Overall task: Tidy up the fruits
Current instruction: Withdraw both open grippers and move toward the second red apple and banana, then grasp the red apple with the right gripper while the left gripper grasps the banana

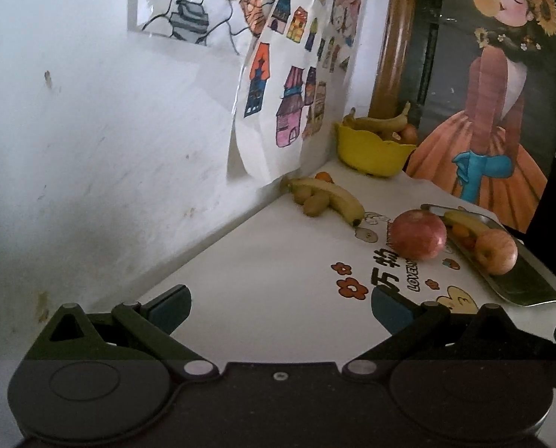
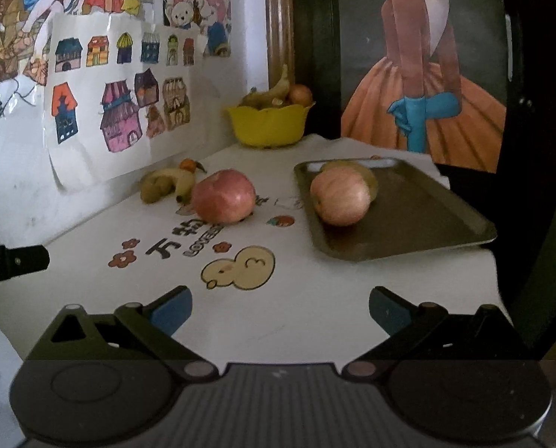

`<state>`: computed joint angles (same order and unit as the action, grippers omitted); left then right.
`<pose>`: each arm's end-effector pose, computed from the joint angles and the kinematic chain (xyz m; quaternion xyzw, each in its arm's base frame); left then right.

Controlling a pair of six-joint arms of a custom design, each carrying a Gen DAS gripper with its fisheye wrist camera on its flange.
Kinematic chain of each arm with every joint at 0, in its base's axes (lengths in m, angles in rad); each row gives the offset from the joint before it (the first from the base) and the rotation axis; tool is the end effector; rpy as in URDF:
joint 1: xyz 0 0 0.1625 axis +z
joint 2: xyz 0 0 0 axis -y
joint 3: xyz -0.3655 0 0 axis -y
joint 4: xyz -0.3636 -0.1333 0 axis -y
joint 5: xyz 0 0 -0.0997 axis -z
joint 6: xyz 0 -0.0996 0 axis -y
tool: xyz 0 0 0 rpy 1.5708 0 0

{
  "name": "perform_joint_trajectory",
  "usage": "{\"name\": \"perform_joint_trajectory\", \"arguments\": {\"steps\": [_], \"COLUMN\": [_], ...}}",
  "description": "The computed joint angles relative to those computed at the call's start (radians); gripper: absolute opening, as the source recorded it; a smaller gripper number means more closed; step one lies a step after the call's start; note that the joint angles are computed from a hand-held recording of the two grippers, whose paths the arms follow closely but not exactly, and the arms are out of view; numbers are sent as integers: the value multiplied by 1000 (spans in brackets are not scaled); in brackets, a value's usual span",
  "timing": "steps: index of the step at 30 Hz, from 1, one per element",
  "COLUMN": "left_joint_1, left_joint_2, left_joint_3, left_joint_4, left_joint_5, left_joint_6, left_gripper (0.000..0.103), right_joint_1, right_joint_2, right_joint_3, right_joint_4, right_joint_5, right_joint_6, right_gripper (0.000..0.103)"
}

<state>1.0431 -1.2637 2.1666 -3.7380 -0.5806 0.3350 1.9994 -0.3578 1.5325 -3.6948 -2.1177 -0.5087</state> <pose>-0.0233 -0.4701 0.3040 0.0418 0.7622 -0.5544 0.3315 0.3276 -0.5208 -0.0134 0.2767 -0.8198 0.4301 0.2576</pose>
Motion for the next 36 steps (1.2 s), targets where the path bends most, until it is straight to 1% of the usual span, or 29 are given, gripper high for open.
{"name": "perform_joint_trajectory", "arguments": {"steps": [3, 5, 8, 14, 18, 21, 27, 32, 34, 36], "left_joint_1": [6, 11, 16, 23, 23, 25, 34, 52, 62, 73], "left_joint_2": [-1, -1, -1, 15, 49, 76, 130, 203, 231, 251], "left_joint_3": [-6, -10, -16, -51, -101, -141, -243, -365, -412, -451], "left_joint_4": [13, 19, 34, 56, 74, 74, 107, 131, 151, 184], "left_joint_5": [-2, -6, -7, 1, 36, 43, 14, -28, -53, -83], "left_joint_6": [-3, -6, -16, -10, 13, 41, 64, 111, 132, 142], "left_gripper": [102, 102, 102, 102, 102, 102, 102, 102, 102, 102], "right_joint_1": [-3, -7, -7, -8, -7, -9, -32, -47, -47, -47], "right_joint_2": [5, 5, 6, 6, 10, 14, 19, 39, 59, 88], "right_joint_3": [-4, 0, 2, -12, -43, -76, -168, -259, -312, -373], "right_joint_4": [1, -6, 4, 49, 79, 98, 274, 409, 462, 505], "right_joint_5": [-1, 14, 19, 27, 40, 75, 152, 210, 208, 190], "right_joint_6": [16, 25, 25, 37, 13, -11, -42, -111, -147, -174], "right_gripper": [103, 103, 103, 103, 103, 103, 103, 103, 103, 103]}}
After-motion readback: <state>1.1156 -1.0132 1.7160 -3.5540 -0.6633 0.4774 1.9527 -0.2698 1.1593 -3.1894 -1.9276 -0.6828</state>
